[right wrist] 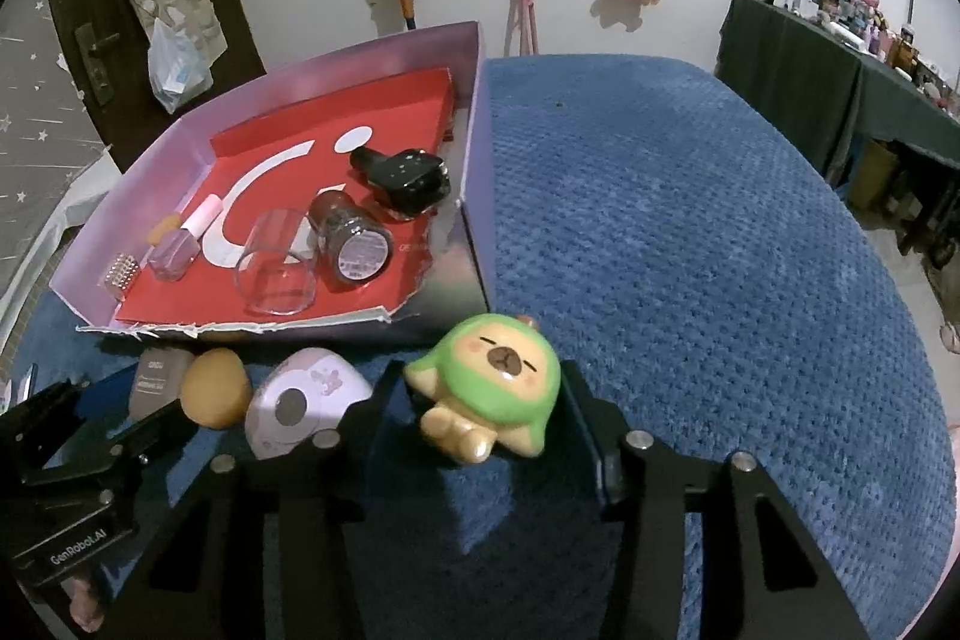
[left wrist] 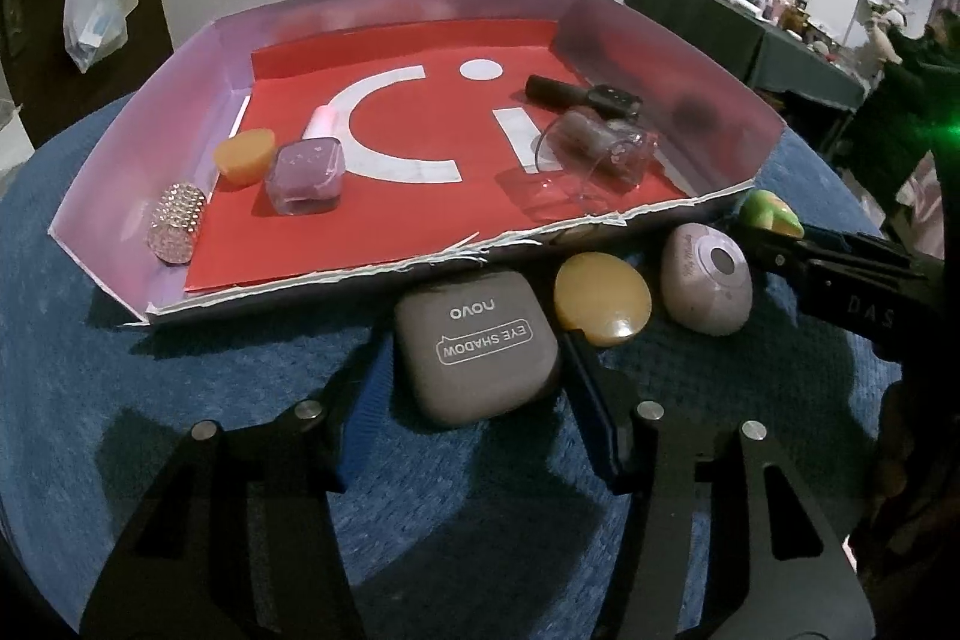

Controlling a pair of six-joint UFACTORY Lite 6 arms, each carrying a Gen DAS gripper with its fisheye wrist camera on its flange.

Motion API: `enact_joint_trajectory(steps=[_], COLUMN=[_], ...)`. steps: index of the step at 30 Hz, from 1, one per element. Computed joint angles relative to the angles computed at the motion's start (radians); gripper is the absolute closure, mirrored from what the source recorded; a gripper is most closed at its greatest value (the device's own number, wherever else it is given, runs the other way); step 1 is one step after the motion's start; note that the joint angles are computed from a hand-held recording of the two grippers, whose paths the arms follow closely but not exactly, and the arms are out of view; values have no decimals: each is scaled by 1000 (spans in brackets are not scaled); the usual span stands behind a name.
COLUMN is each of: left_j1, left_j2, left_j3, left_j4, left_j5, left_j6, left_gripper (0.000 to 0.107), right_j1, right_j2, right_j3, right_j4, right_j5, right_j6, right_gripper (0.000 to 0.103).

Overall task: Organize rigid objects
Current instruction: 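Grasp the grey eye shadow compact with the left tool while the right tool grasps the green figure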

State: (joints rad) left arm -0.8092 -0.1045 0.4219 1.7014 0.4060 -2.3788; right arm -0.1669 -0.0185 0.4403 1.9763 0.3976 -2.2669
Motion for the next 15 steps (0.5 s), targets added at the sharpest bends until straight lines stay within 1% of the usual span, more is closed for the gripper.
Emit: enact_joint_trajectory(steps=[8,15], left_j1=[11,13], left_j2=[-136,-258], left_j3=[-97,-175], left_j4=[-10,-88], left_j5=[-8,-7], left_j6=[13,91], left_gripper=[54,54], right_j1=[-34,-45], right_j2=[-101,-303], right_j3=[-75,-200], right_j4=[-143,-363], right_j5=[27,78], right_j6=[141,349], right_gripper=[51,51])
